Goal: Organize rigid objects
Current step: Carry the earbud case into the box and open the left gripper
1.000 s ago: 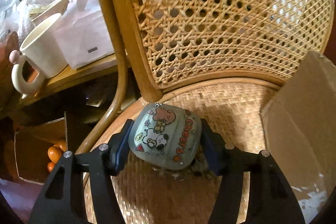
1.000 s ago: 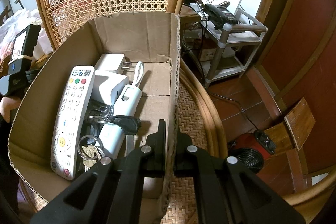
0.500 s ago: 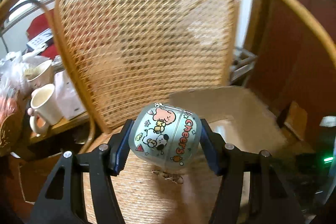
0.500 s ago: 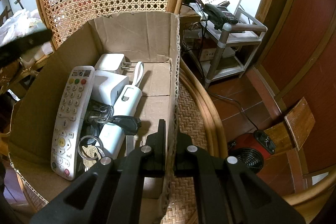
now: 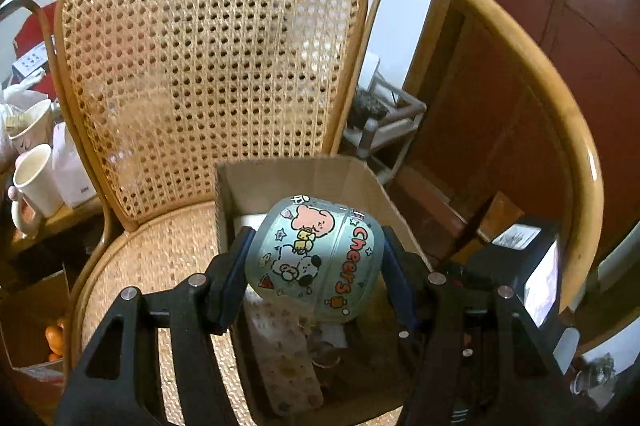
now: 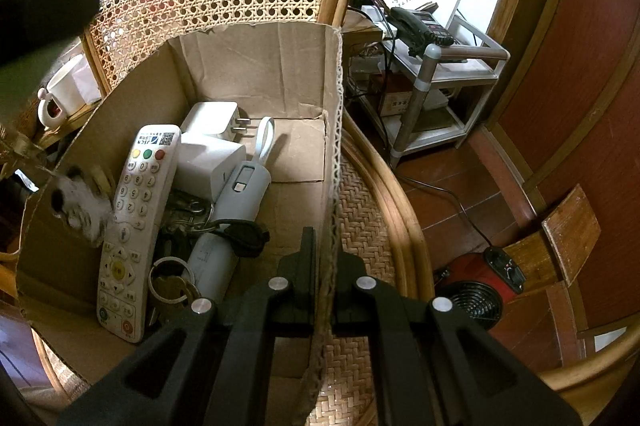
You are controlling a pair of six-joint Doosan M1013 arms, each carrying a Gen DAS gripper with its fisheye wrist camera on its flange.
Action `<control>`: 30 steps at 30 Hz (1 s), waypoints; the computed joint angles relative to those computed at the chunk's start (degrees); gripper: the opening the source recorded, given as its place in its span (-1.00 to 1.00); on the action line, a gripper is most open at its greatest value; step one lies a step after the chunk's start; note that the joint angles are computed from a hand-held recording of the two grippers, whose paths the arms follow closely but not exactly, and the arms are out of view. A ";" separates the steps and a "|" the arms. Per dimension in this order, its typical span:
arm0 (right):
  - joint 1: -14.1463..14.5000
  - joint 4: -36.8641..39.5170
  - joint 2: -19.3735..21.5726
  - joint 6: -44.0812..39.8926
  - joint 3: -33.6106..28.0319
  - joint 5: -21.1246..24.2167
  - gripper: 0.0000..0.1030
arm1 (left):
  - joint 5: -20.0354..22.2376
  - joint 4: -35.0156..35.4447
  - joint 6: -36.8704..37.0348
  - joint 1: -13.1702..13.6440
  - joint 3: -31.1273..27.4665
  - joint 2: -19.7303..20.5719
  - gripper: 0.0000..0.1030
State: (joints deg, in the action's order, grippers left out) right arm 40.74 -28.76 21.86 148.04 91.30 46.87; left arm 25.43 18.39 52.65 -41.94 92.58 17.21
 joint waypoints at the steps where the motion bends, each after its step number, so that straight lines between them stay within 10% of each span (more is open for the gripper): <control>1: 0.00 0.00 0.00 0.00 0.00 0.00 -0.87 | 1.40 1.02 -0.35 -0.31 -0.41 0.32 0.17; 30: -0.12 0.78 0.06 -0.41 -0.13 -0.02 -0.79 | 10.15 28.81 -27.12 -1.42 4.40 -3.94 0.88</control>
State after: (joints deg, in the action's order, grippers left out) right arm 40.62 -27.98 21.92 147.63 91.17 46.85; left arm 35.58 47.20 25.53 -43.36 96.98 13.27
